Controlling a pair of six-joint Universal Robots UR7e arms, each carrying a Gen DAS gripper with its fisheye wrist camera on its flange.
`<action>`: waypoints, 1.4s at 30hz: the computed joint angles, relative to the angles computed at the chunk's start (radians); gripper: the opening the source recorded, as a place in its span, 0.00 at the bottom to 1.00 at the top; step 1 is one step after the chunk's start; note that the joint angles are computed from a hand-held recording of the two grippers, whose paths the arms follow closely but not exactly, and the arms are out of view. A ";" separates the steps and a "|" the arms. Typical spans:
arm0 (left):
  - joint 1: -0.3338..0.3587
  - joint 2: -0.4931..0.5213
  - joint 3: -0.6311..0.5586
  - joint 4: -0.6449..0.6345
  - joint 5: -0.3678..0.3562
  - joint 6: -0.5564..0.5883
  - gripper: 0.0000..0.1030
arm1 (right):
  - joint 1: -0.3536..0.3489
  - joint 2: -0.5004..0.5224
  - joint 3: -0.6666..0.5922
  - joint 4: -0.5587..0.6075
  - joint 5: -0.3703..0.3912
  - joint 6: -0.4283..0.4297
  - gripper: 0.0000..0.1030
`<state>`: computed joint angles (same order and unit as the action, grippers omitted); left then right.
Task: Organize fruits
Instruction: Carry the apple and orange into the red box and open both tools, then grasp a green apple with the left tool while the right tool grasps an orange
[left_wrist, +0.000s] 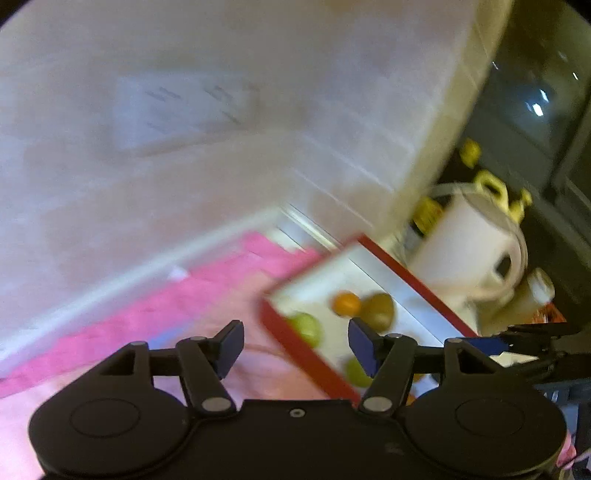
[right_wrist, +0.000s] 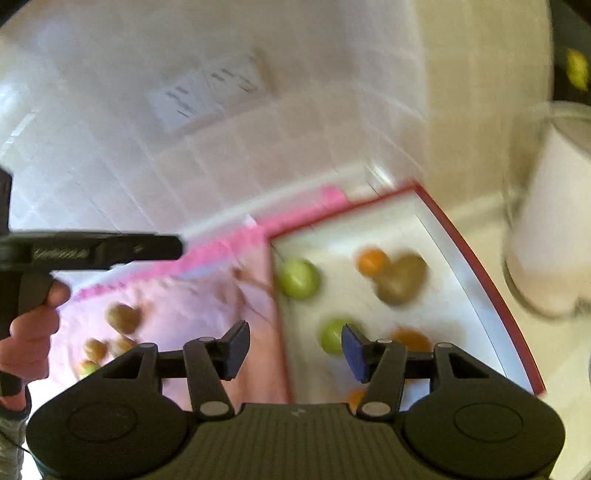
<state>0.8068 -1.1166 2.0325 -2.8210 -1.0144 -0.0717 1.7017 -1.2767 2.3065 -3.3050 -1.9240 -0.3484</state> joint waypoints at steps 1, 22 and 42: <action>-0.001 -0.050 0.024 -0.002 0.022 -0.002 0.74 | 0.030 0.018 -0.007 -0.025 -0.002 0.004 0.66; 0.071 -0.693 0.273 0.134 0.328 -0.111 0.77 | 0.320 0.410 -0.277 0.053 -0.017 0.080 0.78; 0.161 -0.450 0.449 -0.064 0.137 0.171 0.76 | 0.210 0.562 -0.287 0.152 0.003 0.064 0.47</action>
<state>0.9680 -1.5661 2.4810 -2.8851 -0.8774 0.0992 1.9119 -0.7145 2.0192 -3.1526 -1.9209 -0.2848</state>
